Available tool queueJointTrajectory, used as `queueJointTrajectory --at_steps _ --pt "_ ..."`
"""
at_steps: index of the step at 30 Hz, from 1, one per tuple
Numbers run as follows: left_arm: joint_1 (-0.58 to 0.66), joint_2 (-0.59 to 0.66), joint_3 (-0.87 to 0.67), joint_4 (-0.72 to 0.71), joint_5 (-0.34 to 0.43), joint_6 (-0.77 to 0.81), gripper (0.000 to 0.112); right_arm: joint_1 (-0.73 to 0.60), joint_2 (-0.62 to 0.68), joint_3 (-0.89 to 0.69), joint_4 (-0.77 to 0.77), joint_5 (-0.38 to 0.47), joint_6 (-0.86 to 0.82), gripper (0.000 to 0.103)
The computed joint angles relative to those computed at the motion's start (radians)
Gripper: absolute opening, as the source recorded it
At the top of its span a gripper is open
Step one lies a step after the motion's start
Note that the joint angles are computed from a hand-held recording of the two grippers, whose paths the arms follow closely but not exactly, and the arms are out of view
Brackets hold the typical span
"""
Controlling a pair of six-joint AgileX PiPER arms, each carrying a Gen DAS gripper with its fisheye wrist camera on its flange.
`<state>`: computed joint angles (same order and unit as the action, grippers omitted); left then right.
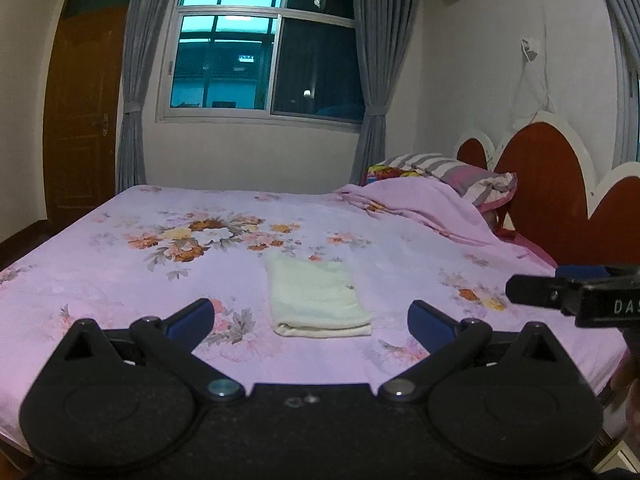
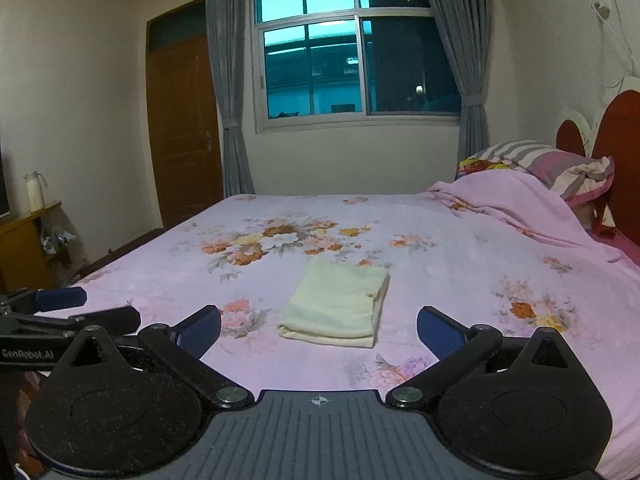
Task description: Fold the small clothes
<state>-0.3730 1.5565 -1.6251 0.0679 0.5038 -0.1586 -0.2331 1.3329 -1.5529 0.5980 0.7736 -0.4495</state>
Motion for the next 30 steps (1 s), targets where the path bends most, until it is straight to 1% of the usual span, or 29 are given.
queueJointTrajectory --at_steps 2,9,19,23,30 --pt "0.009 0.008 -0.009 -0.029 0.006 0.029 0.103 0.002 0.003 0.001 -0.006 -0.008 0.011 0.103" --pt "0.013 0.004 0.006 -0.046 -0.001 0.034 0.103 0.006 0.003 0.01 -0.013 -0.015 0.018 0.103" --pt "0.015 -0.009 0.031 -0.063 -0.019 0.053 0.103 -0.027 0.003 0.007 0.038 0.011 -0.032 0.103" --pt "0.026 -0.003 0.02 -0.102 -0.013 0.097 0.103 -0.025 0.001 0.011 0.038 0.005 -0.033 0.103" --pt "0.035 0.0 0.013 -0.128 -0.014 0.125 0.103 -0.037 0.0 0.014 0.062 -0.003 -0.041 0.103"
